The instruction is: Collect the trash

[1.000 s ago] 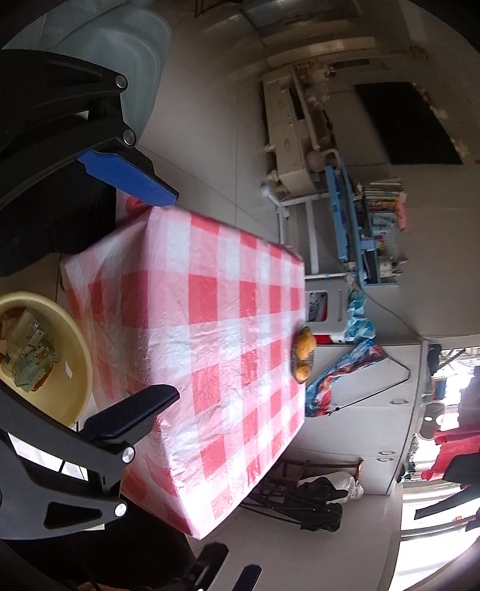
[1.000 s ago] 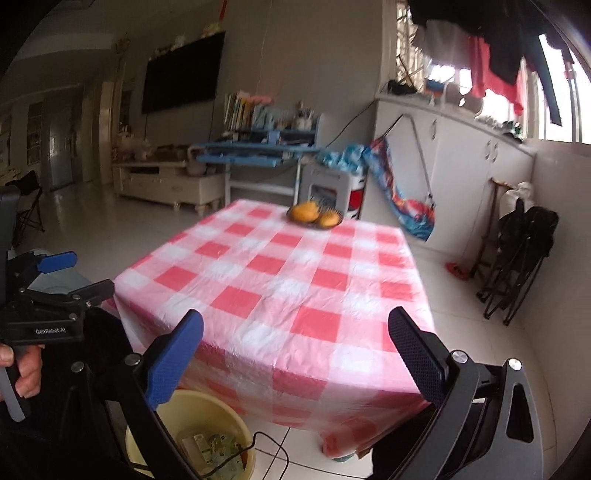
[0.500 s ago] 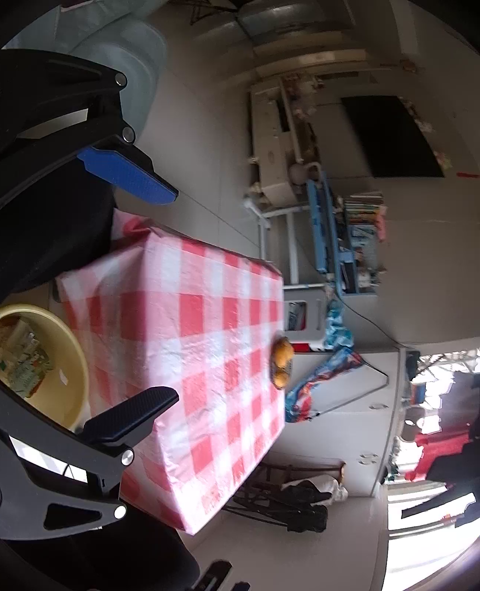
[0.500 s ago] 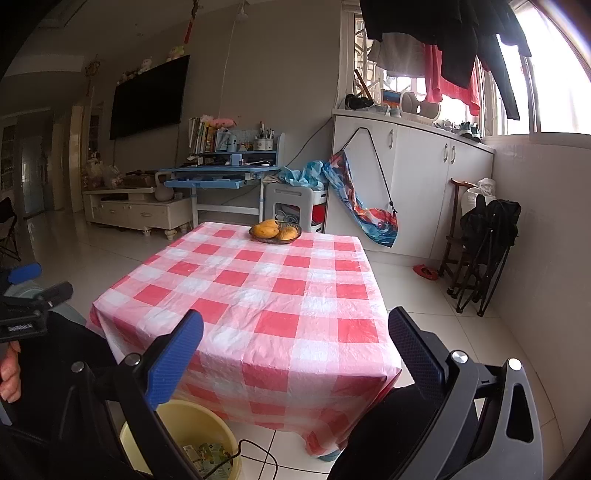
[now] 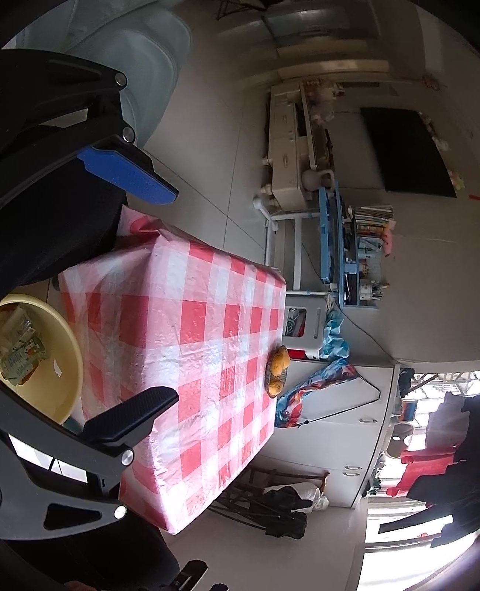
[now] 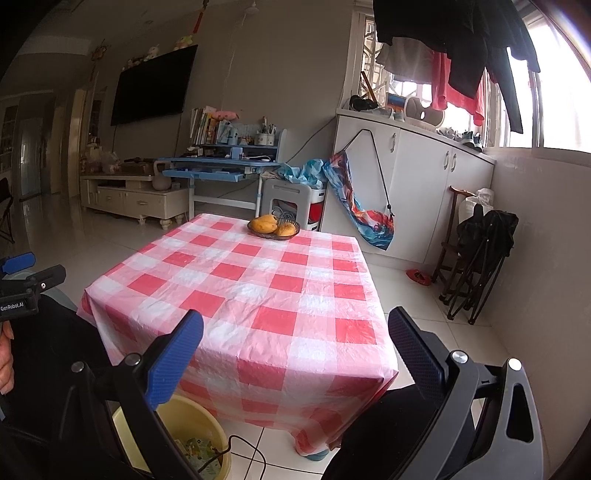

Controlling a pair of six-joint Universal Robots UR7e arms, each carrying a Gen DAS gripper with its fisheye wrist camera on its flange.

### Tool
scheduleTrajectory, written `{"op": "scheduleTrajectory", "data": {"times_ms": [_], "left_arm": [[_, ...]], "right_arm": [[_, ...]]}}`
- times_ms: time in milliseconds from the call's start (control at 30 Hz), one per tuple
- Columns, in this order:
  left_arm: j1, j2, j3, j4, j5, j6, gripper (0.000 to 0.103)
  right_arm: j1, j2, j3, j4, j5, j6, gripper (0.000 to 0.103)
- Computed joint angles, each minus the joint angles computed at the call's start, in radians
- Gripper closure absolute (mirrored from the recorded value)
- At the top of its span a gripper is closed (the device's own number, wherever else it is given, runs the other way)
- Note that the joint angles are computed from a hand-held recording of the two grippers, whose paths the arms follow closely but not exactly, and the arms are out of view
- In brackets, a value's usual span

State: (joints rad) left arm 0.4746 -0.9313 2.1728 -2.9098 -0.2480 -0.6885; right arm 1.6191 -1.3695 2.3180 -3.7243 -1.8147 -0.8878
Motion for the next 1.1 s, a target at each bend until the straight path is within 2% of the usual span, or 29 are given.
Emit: {"op": "scheduleTrajectory", "data": {"times_ms": [700,900,1100], "left_arm": [[-0.012,0.046,-0.030,-0.151,0.033,0.152,0.007],[-0.018,0.075,-0.042,-0.276,0.026,0.256,0.007],[-0.016,0.083,-0.050,-0.284,0.019,0.279,0.007]], "right_arm": [[-0.012,-0.021,-0.013,0.000,0.042,0.015,0.007],[-0.016,-0.021,-0.017,-0.003,0.053,0.020,0.007],[-0.007,-0.014,-0.020,0.001,0.037,0.002,0.007]]}}
